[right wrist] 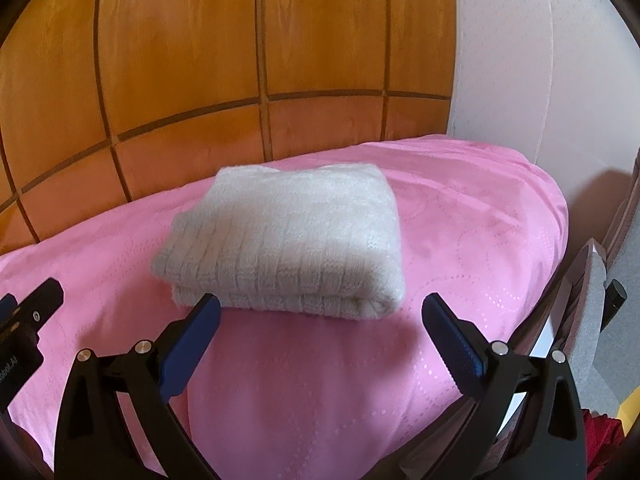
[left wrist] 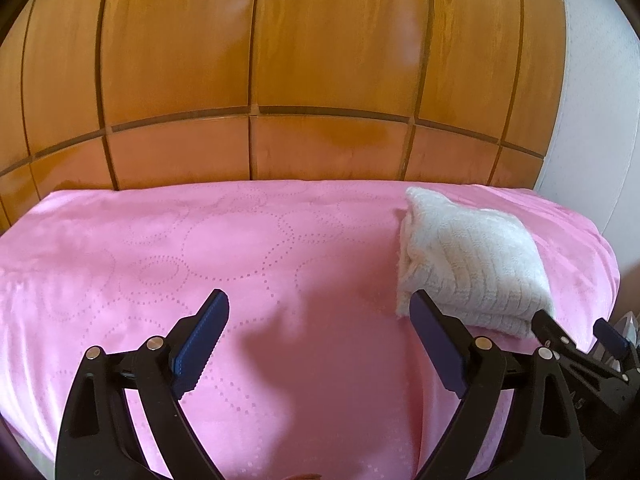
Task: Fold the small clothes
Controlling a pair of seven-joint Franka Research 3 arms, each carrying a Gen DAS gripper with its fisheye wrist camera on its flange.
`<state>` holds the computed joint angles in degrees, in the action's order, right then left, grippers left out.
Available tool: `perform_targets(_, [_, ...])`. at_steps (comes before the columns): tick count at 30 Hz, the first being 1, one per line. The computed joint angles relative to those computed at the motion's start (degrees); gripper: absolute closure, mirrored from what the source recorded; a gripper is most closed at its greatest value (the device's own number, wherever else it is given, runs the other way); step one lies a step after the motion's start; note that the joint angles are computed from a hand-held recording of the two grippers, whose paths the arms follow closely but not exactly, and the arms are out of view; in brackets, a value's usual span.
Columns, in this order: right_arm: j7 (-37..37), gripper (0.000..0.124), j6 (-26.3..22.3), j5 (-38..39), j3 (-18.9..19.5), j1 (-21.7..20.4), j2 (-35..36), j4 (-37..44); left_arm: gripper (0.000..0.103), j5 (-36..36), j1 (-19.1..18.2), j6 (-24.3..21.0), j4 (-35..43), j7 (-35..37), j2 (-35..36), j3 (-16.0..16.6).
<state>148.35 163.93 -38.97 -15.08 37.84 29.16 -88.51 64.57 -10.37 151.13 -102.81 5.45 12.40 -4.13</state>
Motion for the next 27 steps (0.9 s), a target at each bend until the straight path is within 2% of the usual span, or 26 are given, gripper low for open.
perform_targets(5, [1.03, 0.023, 0.32, -0.73, -0.59, 0.57, -0.23, -0.48, 0.012, 0.19, -0.02, 0.02, -0.22, 0.26, -0.13, -0.02])
perform_targets(8, [1.24, 0.023, 0.82, -1.25, -0.79, 0.53, 0.03, -0.25, 0.008, 0.35, -0.03, 0.13, -0.41, 0.28, -0.28, -0.03])
perform_targets(15, [2.27, 0.023, 0.79, -1.87, -1.26, 1.29, -0.50, -0.96, 0.008, 0.71, -0.37, -0.66, -0.02, 0.03, -0.04, -0.18])
perform_targets(27, [2.23, 0.023, 0.34, -2.50, -0.52, 0.98, -0.34, -0.70, 0.004, -0.12, -0.44, -0.34, 0.11, 0.72, 0.08, -0.25])
